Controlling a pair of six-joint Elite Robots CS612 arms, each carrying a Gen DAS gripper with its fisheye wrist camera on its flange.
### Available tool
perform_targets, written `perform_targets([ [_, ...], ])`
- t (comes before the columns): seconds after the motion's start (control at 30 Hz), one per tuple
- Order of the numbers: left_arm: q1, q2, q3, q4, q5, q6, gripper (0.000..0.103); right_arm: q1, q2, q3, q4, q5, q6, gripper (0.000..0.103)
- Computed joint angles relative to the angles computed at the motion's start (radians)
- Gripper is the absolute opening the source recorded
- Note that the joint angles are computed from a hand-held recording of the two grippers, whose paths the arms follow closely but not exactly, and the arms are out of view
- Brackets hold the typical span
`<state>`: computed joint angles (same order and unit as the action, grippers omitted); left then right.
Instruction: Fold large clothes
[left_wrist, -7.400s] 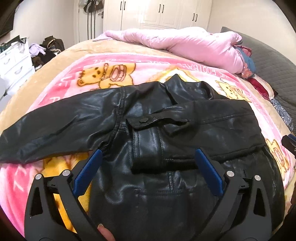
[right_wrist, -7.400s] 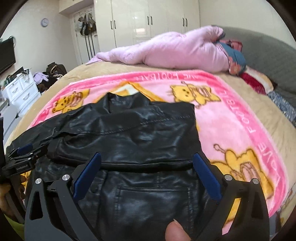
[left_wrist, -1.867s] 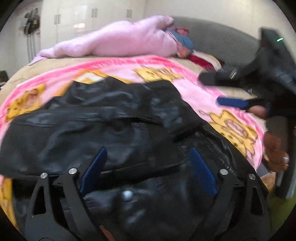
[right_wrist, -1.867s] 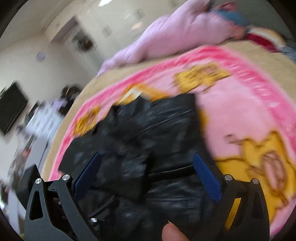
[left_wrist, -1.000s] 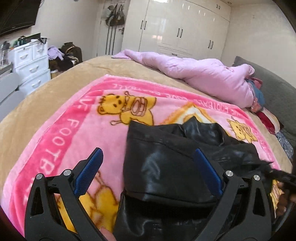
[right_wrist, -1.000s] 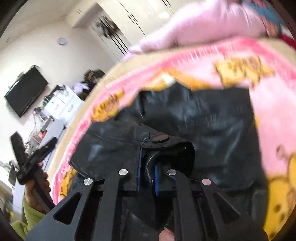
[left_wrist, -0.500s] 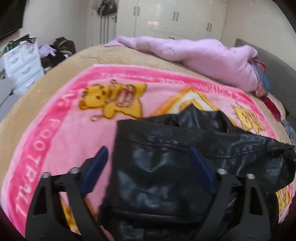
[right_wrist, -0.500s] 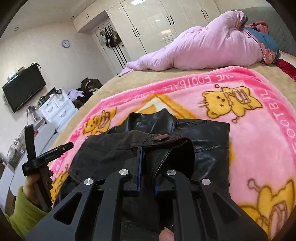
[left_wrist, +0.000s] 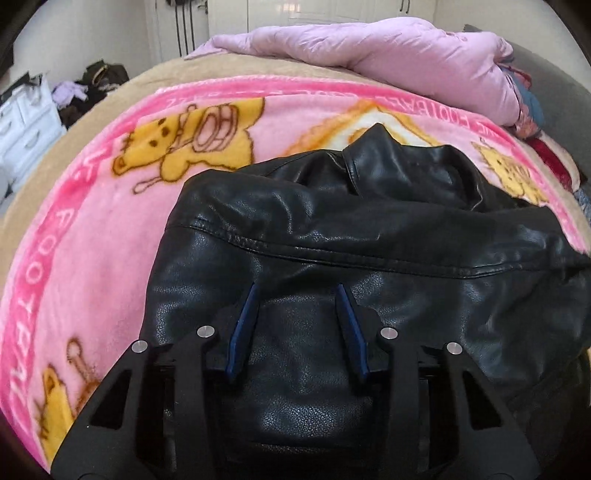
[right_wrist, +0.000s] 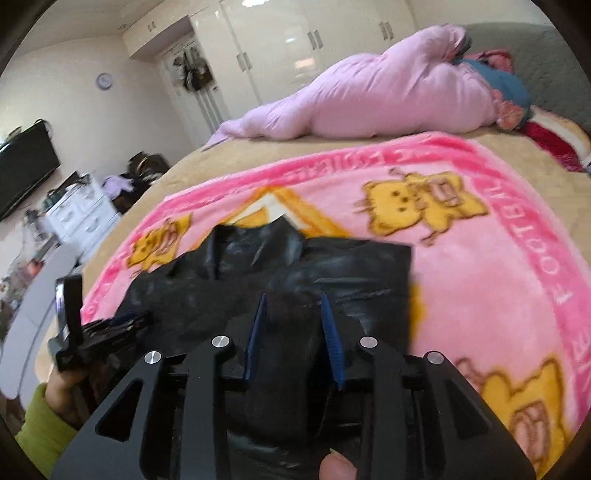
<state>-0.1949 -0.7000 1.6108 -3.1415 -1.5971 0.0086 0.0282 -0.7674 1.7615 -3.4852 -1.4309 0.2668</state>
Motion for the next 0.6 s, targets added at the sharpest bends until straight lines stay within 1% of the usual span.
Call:
perform_targets([
  [0.1,0.004,0.003,0.000,-0.012,-0.011,-0.004,0.036,0.006,0.006,-0.007,-0.025,-0.010,-0.011,0.030],
  [0.17,0.007,0.004,0.000,-0.015,-0.021,-0.007,0.036,0.011,0.015,-0.021,-0.014,0.014,-0.029,0.029],
  [0.23,0.007,0.005,0.000,-0.017,-0.021,-0.003,0.036,0.021,0.029,-0.049,0.050,0.040,-0.073,0.028],
  [0.27,0.006,0.005,-0.001,-0.016,-0.023,-0.005,0.036,0.025,0.032,-0.057,0.082,0.038,-0.085,0.028],
  [0.3,0.007,0.005,-0.001,-0.017,-0.028,-0.006,0.036,0.034,0.036,-0.074,0.156,0.015,-0.101,0.027],
  [0.37,0.011,0.008,-0.003,-0.016,-0.043,-0.013,0.036,0.046,0.054,-0.107,0.291,-0.045,-0.119,0.020],
  [0.4,0.012,0.009,-0.003,-0.018,-0.046,-0.013,0.036,0.049,0.064,-0.117,0.312,-0.062,-0.137,0.019],
  [0.47,0.008,0.011,-0.001,-0.027,-0.036,-0.007,0.036,0.050,0.086,-0.123,0.296,-0.072,-0.189,0.019],
  [0.53,0.003,0.012,0.001,-0.036,-0.018,0.000,0.036,0.043,0.085,-0.119,0.291,-0.046,-0.173,0.019],
  [0.6,0.004,0.012,0.002,-0.040,-0.023,-0.006,0.036,0.034,0.077,-0.107,0.277,-0.012,-0.152,0.019],
])
